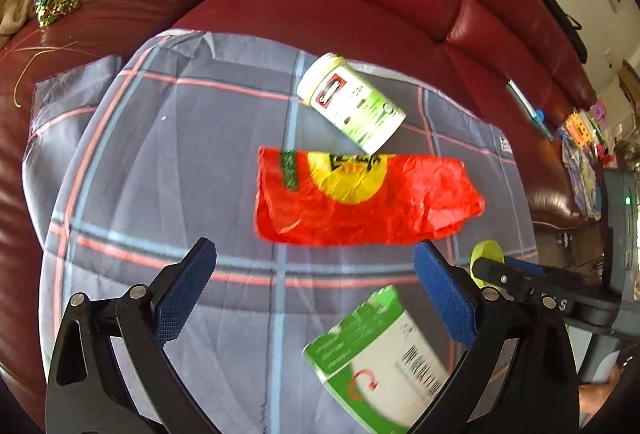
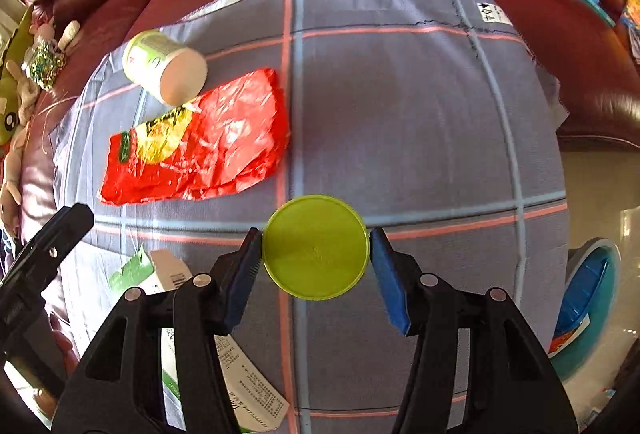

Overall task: Collect trash
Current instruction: 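Grasp the yellow-green lid with the right tool while the left tool grasps the white Swisse bottle, then carry the lid and Swisse bottle over the teal bin with both tools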

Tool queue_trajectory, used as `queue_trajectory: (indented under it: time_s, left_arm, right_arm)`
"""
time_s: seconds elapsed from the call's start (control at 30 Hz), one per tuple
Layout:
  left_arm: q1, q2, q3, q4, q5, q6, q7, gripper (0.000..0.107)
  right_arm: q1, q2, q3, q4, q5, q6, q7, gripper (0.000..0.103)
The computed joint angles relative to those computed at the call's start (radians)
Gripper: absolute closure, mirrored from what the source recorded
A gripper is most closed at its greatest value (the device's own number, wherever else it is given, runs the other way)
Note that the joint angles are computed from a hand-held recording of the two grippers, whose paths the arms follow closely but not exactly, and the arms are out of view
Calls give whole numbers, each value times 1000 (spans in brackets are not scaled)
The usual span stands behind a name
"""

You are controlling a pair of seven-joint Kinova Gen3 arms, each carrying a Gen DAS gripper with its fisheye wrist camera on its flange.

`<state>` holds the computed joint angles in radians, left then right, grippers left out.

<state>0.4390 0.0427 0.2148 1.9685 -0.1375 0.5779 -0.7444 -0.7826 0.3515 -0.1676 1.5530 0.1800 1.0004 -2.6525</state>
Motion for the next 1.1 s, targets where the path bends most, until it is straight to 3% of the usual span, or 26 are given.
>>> queue_trajectory:
  time_s: [0.3,0.5,0.53,0.57,0.6,0.67,0.83,1.1]
  left_arm:
    - [58,255,-77,-333,-40,132,116,8]
    - [104,375,-129,-473,-64,216,163,10]
    - [109,386,-134,-482,-69,218,163,12]
    - [118,397,-139,-494,-79,230,164,22]
    - [132,409,-147,-506,-93,244,161,41]
    - [140,417,-144,-508,-104,245,146,48]
    - [235,397,-173,-486,-227,276,184,51]
    - [308,274,-114,-399,-321,268,218,51]
  right_arm:
    - [127,-9,21,-23,-58,-20,140,50]
    - [187,-41,15,57,-104,-105,212,50]
    - [198,-47,14,76,-116,-124,224,50]
    - [204,-53,13,94,-126,-141,228,50]
    - [212,-67,11,120,-139,-160,234,50]
    - [233,-84,7,162,-167,-195,254,50]
    - [266,-142,-5,259,-230,-276,288,50]
    - [274,-310,-23,388,-238,-305,236,50]
